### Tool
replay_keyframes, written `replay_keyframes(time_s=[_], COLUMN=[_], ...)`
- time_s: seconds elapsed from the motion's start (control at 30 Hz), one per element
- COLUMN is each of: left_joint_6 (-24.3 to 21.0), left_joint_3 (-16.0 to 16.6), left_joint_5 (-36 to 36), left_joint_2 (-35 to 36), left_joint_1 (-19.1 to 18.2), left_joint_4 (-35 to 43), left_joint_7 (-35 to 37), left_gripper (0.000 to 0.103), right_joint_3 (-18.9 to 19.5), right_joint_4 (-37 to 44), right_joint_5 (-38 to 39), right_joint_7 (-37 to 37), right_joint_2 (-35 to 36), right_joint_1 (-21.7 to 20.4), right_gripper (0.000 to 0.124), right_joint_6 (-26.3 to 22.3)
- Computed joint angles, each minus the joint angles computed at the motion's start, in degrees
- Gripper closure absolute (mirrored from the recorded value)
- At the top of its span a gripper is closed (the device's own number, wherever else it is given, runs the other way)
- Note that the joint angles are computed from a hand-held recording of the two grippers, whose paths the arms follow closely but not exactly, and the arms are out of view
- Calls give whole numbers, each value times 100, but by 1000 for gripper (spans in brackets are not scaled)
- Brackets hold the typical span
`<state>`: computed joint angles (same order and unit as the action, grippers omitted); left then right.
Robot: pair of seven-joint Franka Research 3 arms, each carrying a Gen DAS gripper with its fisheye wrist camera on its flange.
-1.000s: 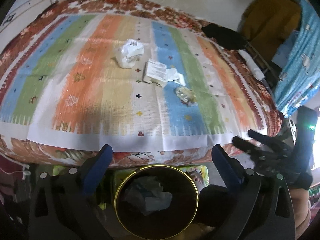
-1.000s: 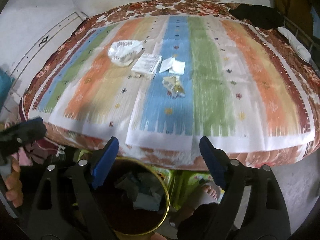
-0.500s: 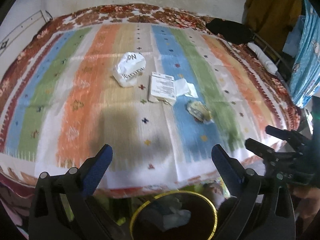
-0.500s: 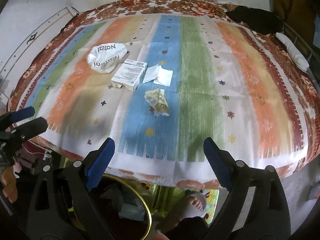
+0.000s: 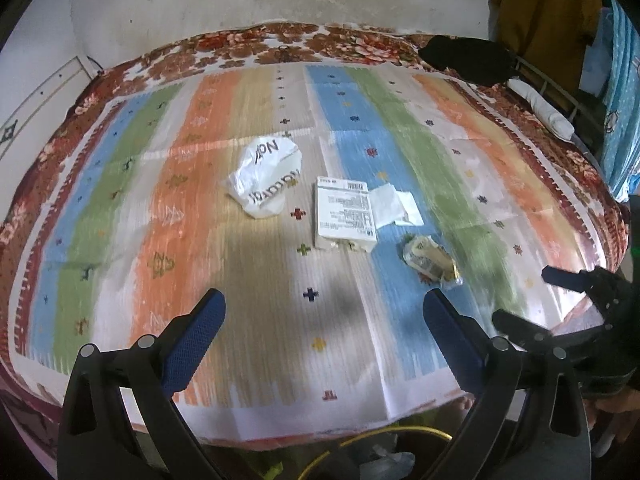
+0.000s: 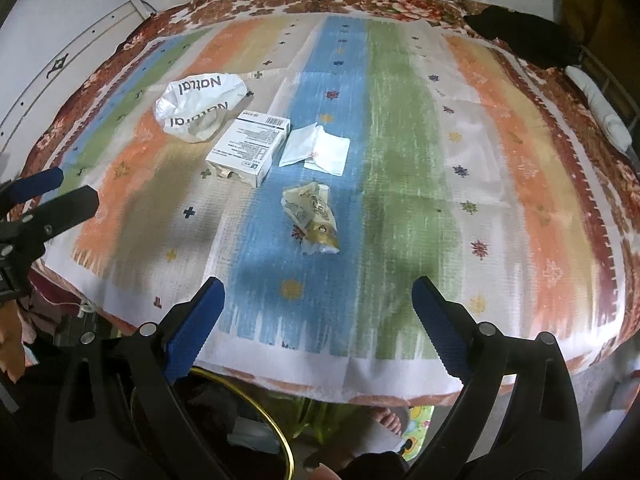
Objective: Collect trash
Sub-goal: 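Move both open grippers back over the white box and snack wrapper, then grasp the white medicine box with the left gripper while the right gripper grasps the snack wrapper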
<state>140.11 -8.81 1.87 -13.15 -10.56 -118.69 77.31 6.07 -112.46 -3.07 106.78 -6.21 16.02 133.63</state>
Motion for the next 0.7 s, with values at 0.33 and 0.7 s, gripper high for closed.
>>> replay_keyframes(time_s=[0.33, 0.7], left_joint_6=[-109, -465], left_joint_3=[-93, -209], left_joint_5=[47, 528], left_joint_2=[1038, 2051], left_joint_1=[89, 135], left_joint_4=[1015, 1996], left_joint_7=[-130, -467], left_gripper=[6, 6], right_joint_3=[-113, -209], right_joint_4=[348, 761], right_joint_5=[147, 444], right_joint_7=[-83, -475], right_joint_2=[510, 1024], right_joint_1=[5, 87], right_gripper=[31, 33], right_joint_6=[60, 3])
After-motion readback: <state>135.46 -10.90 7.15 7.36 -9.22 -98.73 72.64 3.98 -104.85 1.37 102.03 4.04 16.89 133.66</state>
